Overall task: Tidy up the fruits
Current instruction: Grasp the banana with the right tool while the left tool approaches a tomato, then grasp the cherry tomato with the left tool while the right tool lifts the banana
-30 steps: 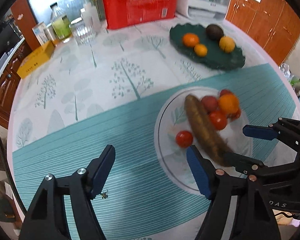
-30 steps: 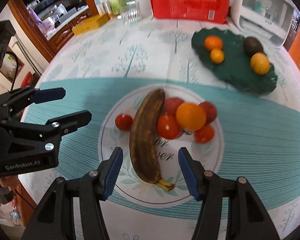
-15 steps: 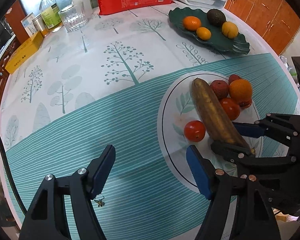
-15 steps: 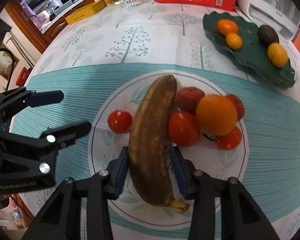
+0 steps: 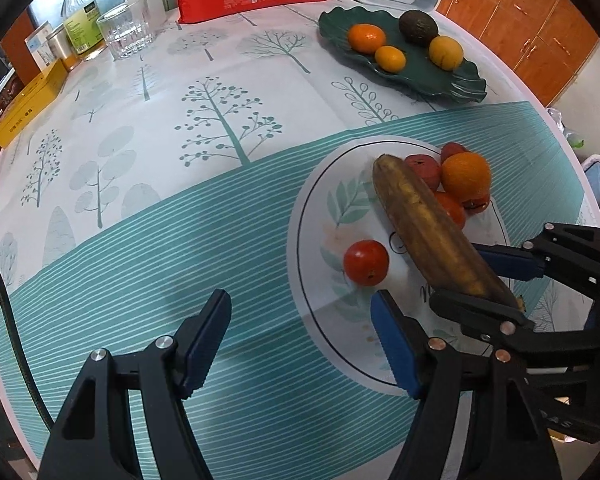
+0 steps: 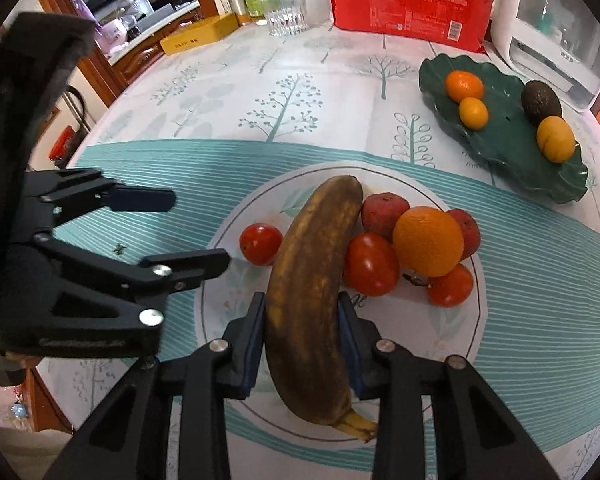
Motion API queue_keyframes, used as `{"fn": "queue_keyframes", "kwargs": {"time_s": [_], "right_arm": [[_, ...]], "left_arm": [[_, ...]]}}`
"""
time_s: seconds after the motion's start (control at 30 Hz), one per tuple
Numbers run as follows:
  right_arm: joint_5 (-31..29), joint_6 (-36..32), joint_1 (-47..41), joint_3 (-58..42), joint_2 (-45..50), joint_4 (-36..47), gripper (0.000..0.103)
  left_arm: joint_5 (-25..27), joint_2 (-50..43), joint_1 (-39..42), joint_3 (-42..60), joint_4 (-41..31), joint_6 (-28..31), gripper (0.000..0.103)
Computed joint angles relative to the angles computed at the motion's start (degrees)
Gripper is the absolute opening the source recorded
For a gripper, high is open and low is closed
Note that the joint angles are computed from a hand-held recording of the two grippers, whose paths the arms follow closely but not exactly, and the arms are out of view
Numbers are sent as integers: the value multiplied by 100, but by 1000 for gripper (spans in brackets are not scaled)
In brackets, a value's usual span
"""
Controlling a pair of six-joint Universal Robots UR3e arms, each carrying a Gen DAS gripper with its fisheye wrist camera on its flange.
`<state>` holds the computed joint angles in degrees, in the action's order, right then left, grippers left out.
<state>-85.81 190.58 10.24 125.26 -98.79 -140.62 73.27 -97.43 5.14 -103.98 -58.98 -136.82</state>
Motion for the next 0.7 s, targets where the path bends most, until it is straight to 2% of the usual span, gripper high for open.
{"fn": "queue_keyframes", "kwargs": {"time_s": [0.3,0.47,0.67,0.7], "right_arm": [[166,-54,-298,193,-970,363,34],[192,-69,-563,346,-1466,598,34],[235,-72,-767,602,-1958,813,34],[259,-97,-813,646,-2091,903,34]], "left_arm": [[-112,-100,-245,3,96,-217,68],[-86,-285,-433,27,249,-486,55],[-28,-414,-601,-43,577,-777,36],[-27,-416,-628,-57,617,-815,30]]}}
